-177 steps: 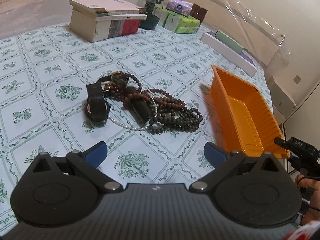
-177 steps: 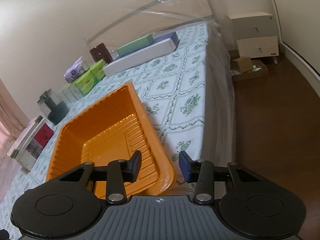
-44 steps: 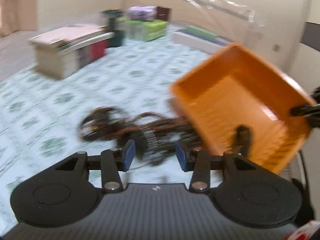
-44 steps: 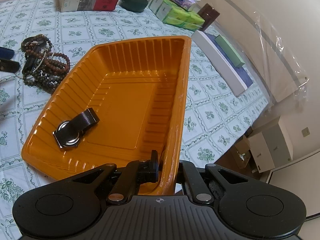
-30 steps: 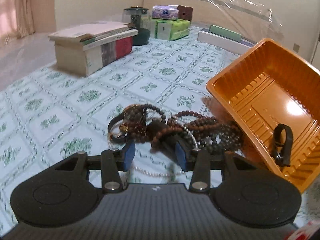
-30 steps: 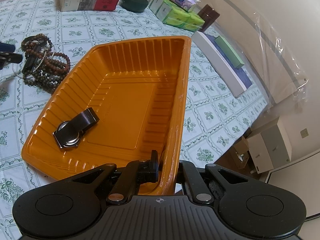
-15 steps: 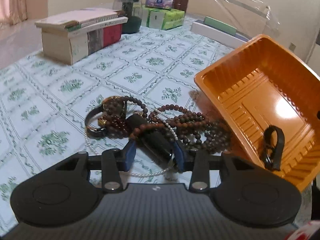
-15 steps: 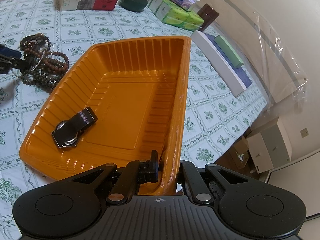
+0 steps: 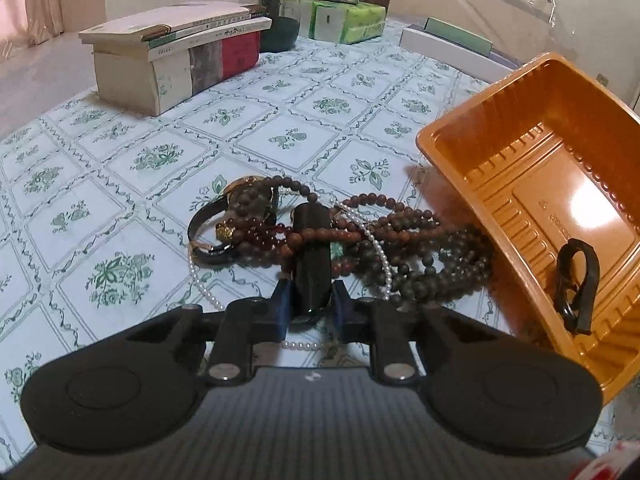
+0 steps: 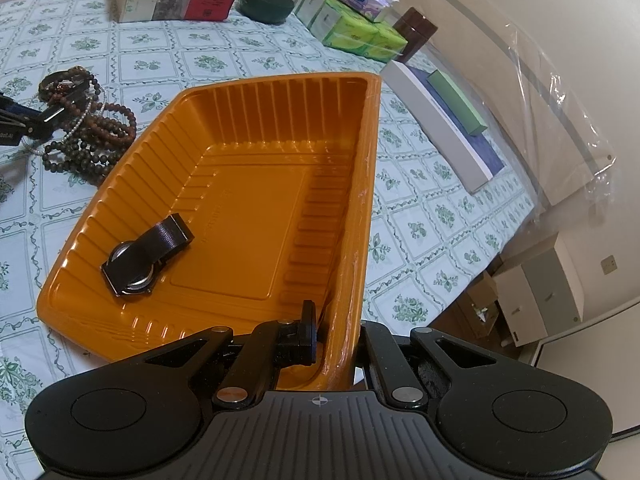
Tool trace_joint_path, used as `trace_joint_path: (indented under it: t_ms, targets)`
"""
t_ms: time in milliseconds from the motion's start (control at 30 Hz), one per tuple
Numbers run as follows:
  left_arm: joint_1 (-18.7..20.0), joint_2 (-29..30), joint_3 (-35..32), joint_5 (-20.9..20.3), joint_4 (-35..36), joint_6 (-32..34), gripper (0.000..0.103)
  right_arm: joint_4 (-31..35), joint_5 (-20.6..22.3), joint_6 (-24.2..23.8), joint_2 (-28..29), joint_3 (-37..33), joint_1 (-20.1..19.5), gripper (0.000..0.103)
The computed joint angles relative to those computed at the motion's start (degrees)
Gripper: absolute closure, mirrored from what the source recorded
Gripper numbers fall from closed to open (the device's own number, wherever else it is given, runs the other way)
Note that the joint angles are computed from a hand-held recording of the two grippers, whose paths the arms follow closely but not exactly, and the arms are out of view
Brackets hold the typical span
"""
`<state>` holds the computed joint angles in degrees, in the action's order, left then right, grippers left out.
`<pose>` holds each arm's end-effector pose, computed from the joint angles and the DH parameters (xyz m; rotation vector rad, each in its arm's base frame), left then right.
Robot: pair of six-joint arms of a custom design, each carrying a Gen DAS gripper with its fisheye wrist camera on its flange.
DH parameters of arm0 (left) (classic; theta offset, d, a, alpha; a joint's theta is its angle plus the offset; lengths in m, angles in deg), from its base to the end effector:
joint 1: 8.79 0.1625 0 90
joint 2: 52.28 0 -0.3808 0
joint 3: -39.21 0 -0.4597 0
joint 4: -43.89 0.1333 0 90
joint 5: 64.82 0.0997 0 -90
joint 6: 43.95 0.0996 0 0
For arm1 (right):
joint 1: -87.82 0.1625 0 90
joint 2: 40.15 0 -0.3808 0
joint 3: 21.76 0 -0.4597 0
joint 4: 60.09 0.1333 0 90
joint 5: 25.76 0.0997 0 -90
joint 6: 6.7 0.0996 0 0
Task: Organize jewelry
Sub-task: 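Grasp the black strap piece from the pile with the left gripper, then move the black strap piece into the tray and open the left gripper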
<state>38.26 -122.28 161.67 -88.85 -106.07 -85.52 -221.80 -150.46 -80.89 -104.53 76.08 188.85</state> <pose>-0.1864 -0.5294 0.1286 -0.0656 2.1534 -1.0439 0.2047 -0.6500 0.2498 1.3602 -1.8431 0.3002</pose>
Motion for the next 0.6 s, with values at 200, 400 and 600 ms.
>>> trace_joint_path:
  t_ms: [200, 400, 600]
  targets:
    - [-0.5, -0.1, 0.4, -0.3, -1.59, 1.56, 0.084, -0.1, -0.05, 0.05, 0.12, -0.12, -0.02, 0.098]
    - [-3.65, -5.57, 4.18, -3.8, 3.7, -5.21, 0.084, -0.35, 0.13, -0.07, 0.16, -0.08, -0.03, 0.098]
    - [-7.23, -8.29, 7.13, -4.34, 6.07, -10.42, 0.084, -0.6, 0.22, 0.11, -0.12, 0.36, -0.07, 0.098]
